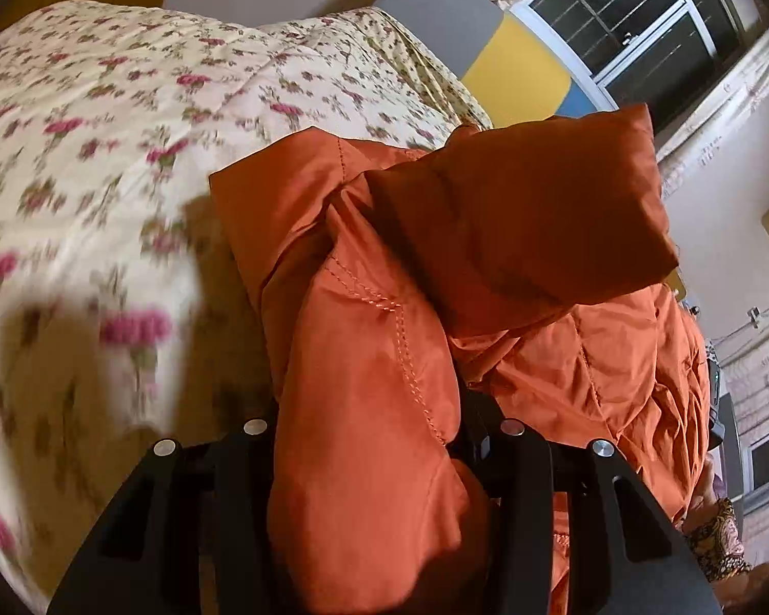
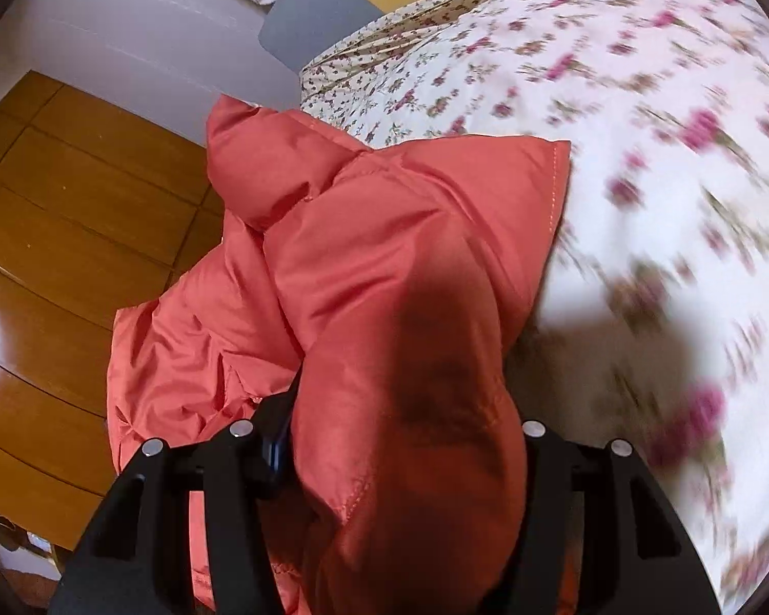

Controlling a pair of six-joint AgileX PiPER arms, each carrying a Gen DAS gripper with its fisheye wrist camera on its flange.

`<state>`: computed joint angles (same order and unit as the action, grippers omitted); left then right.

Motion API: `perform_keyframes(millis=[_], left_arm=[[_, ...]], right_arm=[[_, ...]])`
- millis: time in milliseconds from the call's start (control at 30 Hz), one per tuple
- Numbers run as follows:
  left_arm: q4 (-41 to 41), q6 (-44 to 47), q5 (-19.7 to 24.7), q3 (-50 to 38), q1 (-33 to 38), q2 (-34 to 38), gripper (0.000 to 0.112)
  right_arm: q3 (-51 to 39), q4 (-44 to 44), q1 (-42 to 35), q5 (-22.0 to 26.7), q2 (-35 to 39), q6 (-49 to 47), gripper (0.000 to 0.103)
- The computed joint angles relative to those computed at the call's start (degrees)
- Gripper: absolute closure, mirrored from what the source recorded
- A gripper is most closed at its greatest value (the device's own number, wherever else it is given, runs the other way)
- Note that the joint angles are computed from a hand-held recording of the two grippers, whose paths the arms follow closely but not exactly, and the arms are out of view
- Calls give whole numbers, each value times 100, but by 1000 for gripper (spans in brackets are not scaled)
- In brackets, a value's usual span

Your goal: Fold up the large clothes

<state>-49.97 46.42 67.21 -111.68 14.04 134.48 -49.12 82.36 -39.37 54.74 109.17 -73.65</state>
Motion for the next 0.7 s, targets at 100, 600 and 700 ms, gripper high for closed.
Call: perform_keyframes(millis=[100, 600, 700], left_arm=[[-173, 515, -183, 882, 111, -453, 67], [-17, 1412, -1456, 868, -139, -1255, 20], [486, 797, -1073, -195, -440, -599, 21]], right_arm=[[359, 41, -141, -174, -270, -326, 40], [-786, -833, 997, -1973, -913, 290, 8], [-929, -872, 1351, -2276, -783, 301, 41]])
